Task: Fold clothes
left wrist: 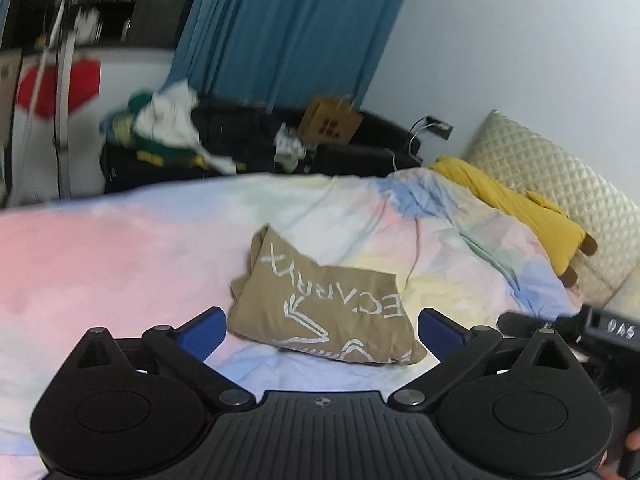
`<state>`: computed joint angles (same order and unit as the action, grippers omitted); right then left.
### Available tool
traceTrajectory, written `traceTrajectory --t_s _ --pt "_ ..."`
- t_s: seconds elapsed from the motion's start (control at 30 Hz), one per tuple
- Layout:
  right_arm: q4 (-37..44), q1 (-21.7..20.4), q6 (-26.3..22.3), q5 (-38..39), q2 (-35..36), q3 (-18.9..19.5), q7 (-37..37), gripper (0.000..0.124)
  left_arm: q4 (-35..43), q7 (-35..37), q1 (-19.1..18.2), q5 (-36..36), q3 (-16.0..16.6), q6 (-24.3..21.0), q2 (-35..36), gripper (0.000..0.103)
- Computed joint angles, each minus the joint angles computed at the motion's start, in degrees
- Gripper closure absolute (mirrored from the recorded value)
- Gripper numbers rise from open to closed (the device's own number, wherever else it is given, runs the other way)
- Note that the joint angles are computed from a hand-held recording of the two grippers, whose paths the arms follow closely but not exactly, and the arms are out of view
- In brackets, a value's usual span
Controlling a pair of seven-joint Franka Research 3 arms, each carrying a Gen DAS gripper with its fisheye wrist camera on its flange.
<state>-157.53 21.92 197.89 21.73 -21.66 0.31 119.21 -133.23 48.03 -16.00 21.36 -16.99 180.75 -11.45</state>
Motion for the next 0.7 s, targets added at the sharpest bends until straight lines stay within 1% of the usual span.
traceTrajectory --t_s 0.03,0.07,0.1,0.17,0.23,0.3,0.4,0.47,0.5,0.6,0.67,0.7 --pt "-0.49 -2.72 0.22 1.45 -1.3 3.95 -1.2 0.042 -1.34 -0.98 1.19 1.24 -1.37 -0.38 -2.39 0.0" --pt "-1.32 -5.27 0.22 3.16 -3.15 7.89 -2.34 0.043 -1.0 -2.57 3.39 3.18 -3.74 -0.67 -2.97 0.0" --pt "-2.11 -7.32 0.18 4.69 -5.03 11.31 -3.29 0.043 -2.06 -3.13 3.58 3.71 -4.17 -0.94 -4.77 0.0" --pt "-3.66 -9.82 0.28 7.13 -8.39 16.39 -4.36 0.043 -4.64 -4.03 3.6 4.55 -4.74 -1.37 -9.02 0.0" --pt "-4.84 -13.23 -0.06 9.7 -11.31 22.32 -5.08 0.043 -6.72 -5.46 5.18 5.68 -6.6 -1.24 -12.4 0.0" --pt "-6.01 -16.3 -0.33 11.63 -14.14 27.92 -5.29 0.043 -9.19 -6.45 5.76 6.32 -7.56 -1.23 -16.02 0.0" --pt "-7.56 -21.25 -0.58 14.05 -18.15 36.51 -4.07 0.043 -12.14 -7.28 4.92 6.1 -7.69 -1.91 -20.22 0.0" --pt "-8.37 -25.0 -1.59 14.99 -21.45 42.43 -2.43 0.043 -13.59 -8.43 6.06 6.38 -9.17 -1.59 -22.72 0.0" --pt "-8.65 -26.52 -2.01 14.81 -22.71 44.65 -1.53 0.043 -14.32 -9.1 6.87 6.62 -10.13 -1.31 -24.09 0.0" --pt "-9.33 -30.38 -3.07 14.26 -26.08 50.46 1.7 0.043 -16.39 -10.12 7.61 6.71 -11.07 -0.08 -26.58 0.0" --pt "-9.78 -32.22 -2.95 13.7 -27.33 53.51 4.04 0.043 -17.79 -10.63 8.36 6.86 -12.02 0.46 -28.27 0.0" --pt "-9.95 -33.07 -2.58 13.3 -27.52 54.87 5.17 0.043 -18.43 -10.49 8.31 6.98 -11.97 0.8 -28.78 0.0"
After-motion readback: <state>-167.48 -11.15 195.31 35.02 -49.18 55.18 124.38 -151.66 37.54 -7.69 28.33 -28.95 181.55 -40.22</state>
